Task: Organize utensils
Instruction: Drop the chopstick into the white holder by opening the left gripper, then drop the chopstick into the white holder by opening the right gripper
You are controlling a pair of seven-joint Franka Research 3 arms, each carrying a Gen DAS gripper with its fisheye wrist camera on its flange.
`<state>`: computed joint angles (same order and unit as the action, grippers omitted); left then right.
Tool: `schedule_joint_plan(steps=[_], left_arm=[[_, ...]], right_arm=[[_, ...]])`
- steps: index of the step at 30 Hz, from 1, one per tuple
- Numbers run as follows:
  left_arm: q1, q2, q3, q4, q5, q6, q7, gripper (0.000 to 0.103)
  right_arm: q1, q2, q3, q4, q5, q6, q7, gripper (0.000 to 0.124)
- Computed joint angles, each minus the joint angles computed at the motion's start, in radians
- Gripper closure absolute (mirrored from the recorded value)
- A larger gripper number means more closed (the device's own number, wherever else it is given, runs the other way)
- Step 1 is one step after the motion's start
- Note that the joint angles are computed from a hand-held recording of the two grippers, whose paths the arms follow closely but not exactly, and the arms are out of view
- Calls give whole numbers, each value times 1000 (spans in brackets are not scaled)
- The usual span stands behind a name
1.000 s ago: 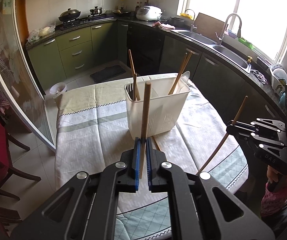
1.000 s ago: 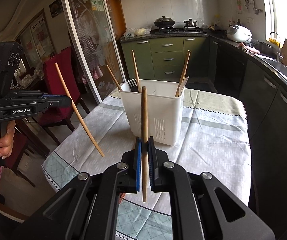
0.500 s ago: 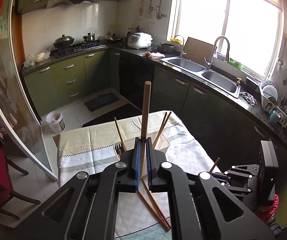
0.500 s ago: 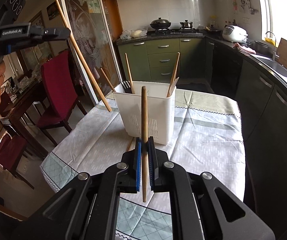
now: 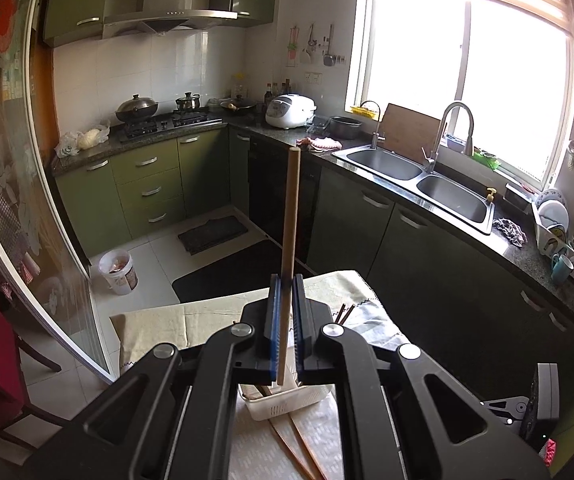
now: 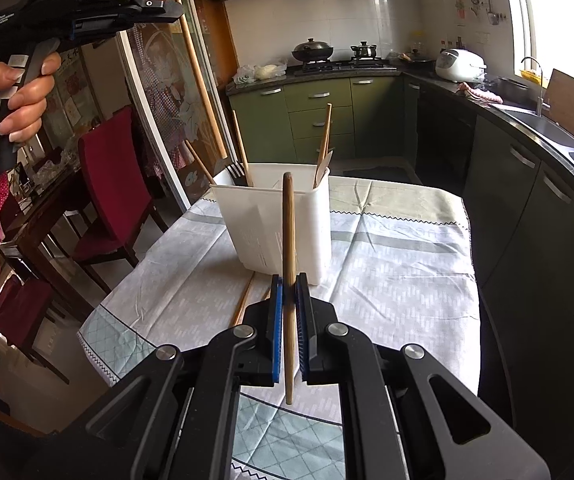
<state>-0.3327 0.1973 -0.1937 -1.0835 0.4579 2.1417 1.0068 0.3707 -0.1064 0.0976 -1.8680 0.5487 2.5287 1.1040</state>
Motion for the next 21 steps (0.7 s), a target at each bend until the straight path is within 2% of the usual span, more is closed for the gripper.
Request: schedule_joint_plan(steps=[7, 17, 18, 19, 21], left_arm=[[7, 49, 13, -2, -10, -13, -2, 97], [54, 7, 4, -175, -90, 2, 26, 97], [54, 9, 2, -180, -90, -10, 36, 92], [58, 5, 0, -195, -101, -8, 42, 79], [66, -14, -2, -237, -117, 12, 41, 69]], right_arm=[[-2, -4, -4, -6, 13, -4, -8, 117], [4, 8, 3, 18, 8, -3, -4, 117], [6, 14, 3, 30, 15, -7, -9, 117], [8, 20, 4, 43, 20, -8, -11, 117], [12, 34, 7, 80, 28, -9, -16, 117]])
